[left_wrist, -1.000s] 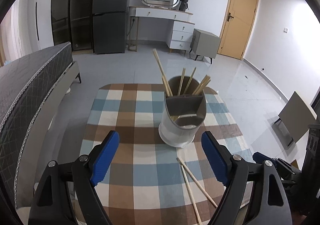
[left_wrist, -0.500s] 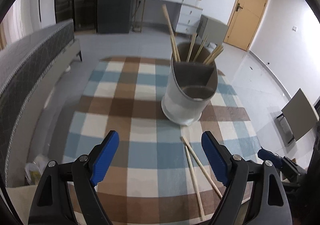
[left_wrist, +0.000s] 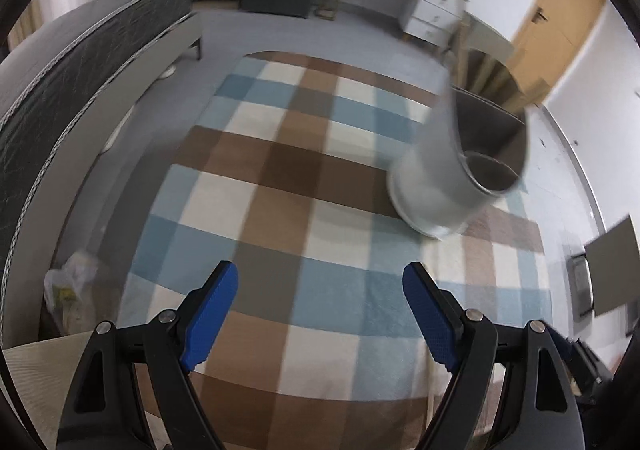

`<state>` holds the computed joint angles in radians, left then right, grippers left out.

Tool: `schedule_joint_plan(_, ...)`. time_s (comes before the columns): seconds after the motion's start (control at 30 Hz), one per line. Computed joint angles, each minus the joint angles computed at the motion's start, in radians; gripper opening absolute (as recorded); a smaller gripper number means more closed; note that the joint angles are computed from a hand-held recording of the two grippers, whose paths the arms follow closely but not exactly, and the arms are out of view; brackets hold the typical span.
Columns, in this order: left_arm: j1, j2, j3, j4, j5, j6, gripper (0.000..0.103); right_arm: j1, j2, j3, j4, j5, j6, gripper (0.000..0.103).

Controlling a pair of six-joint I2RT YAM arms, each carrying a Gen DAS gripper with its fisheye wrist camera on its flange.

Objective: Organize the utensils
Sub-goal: 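Withdraw the right gripper and lower it toward the remaining chopsticks, then close the right gripper on one of the last chopsticks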

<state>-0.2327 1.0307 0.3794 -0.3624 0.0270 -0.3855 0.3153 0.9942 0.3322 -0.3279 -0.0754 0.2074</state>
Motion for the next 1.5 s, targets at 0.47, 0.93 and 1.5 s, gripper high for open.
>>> schedule_joint_plan(0.47, 0.111, 0.134, 0.038, 0.069, -0.047, 0.031, 0.081, 0.032, 0.597, 0.285, 0.1, 0.005, -0.154, 0.048)
schedule_joint_plan(0.93, 0.14, 0.194, 0.051, 0.085, -0.005, 0.044, 0.081, 0.077, 0.761, 0.391, 0.083, 0.052, -0.235, 0.021)
schedule_joint_plan(1.5, 0.092, 0.236, 0.044, 0.118, -0.043, 0.043, 0.081, 0.003, 0.652, 0.297, 0.172, 0.01, -0.205, 0.005)
